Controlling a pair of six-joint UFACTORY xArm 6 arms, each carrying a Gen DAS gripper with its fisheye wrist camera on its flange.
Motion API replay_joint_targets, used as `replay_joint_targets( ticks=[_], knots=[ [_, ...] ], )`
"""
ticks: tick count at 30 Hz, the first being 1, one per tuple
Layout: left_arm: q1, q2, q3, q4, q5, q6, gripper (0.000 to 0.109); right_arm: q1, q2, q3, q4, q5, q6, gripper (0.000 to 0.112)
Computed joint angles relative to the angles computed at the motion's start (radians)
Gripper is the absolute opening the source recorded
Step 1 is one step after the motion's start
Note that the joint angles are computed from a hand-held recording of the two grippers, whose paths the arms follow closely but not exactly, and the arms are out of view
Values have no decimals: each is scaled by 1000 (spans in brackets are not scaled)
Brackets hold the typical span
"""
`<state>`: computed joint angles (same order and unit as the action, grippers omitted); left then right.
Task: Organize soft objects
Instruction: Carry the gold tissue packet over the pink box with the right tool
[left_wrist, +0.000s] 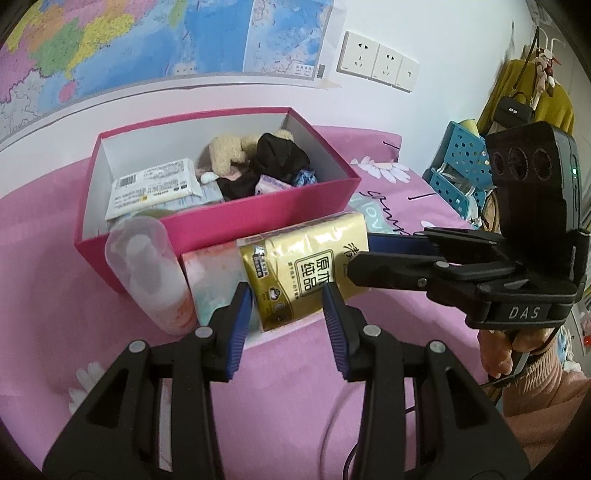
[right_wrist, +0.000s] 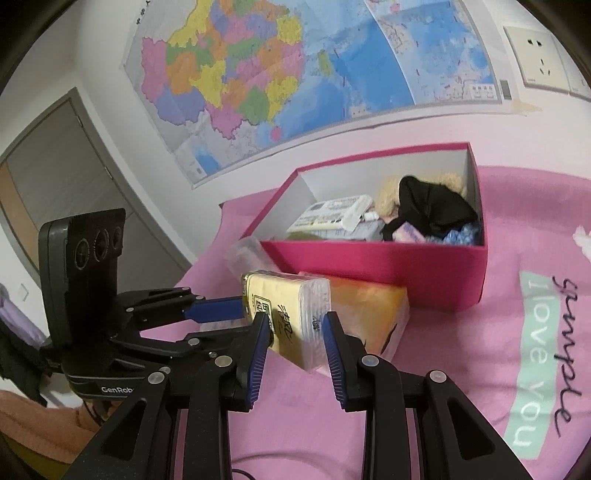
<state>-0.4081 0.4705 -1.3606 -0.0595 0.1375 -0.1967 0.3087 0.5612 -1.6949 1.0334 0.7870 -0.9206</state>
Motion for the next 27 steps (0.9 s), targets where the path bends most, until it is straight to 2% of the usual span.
replay_joint_targets(
  ticks=[16,27],
  knots=[
    [23,74,-142,70,56,-37,42,-8,95,-160,-10,5,33,30],
    [55,143,-291,175,116,-113,42,-10,235,-384,-38,34,118,30]
  ],
)
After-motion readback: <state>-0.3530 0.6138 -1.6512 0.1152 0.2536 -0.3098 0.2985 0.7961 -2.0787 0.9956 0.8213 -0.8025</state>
